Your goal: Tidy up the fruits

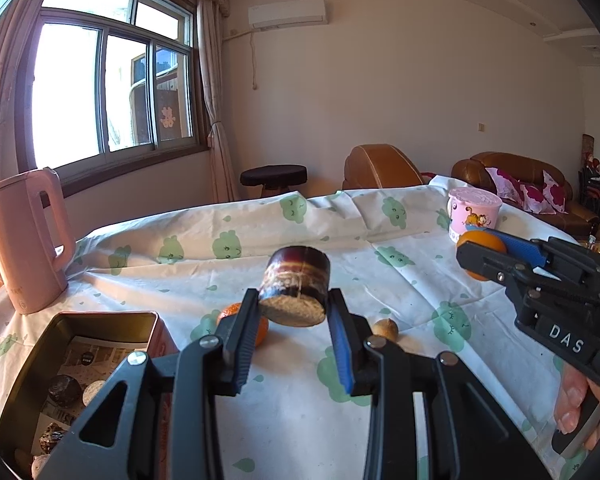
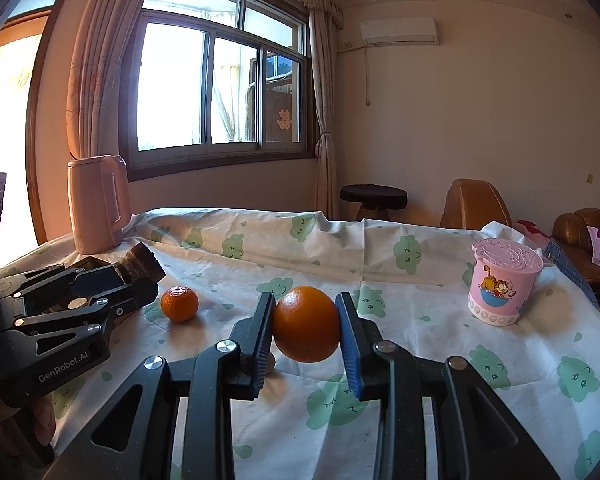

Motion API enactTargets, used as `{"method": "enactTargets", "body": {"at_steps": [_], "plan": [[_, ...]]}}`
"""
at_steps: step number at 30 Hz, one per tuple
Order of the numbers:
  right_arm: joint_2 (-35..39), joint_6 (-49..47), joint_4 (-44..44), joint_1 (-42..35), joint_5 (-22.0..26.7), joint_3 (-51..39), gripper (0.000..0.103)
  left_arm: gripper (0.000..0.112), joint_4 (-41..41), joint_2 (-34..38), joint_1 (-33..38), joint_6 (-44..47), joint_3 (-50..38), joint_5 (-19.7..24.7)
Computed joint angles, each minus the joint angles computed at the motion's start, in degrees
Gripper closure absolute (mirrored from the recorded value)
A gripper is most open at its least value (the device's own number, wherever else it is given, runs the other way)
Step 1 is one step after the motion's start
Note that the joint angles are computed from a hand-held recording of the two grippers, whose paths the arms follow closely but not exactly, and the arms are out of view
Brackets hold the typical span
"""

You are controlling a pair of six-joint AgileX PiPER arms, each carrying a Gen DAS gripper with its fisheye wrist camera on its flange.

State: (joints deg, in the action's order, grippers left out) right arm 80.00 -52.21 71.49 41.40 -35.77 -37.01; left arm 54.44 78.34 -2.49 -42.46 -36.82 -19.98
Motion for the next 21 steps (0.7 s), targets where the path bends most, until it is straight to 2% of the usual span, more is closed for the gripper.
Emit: {"method": "enactTargets", "body": {"at_steps": [13,21], "plan": [[1.4,-2.6,2.6,2.5,2.0,-2.2,0.070,0.077,9.4,-3.3,5.5,-7.7,2.9,-4.0],[3.8,-4.2,3.8,5.5,2.8,-6.2,0.070,0.077,17.9,-4.8,12.5,-13.6,3.6,-7.9]]}}
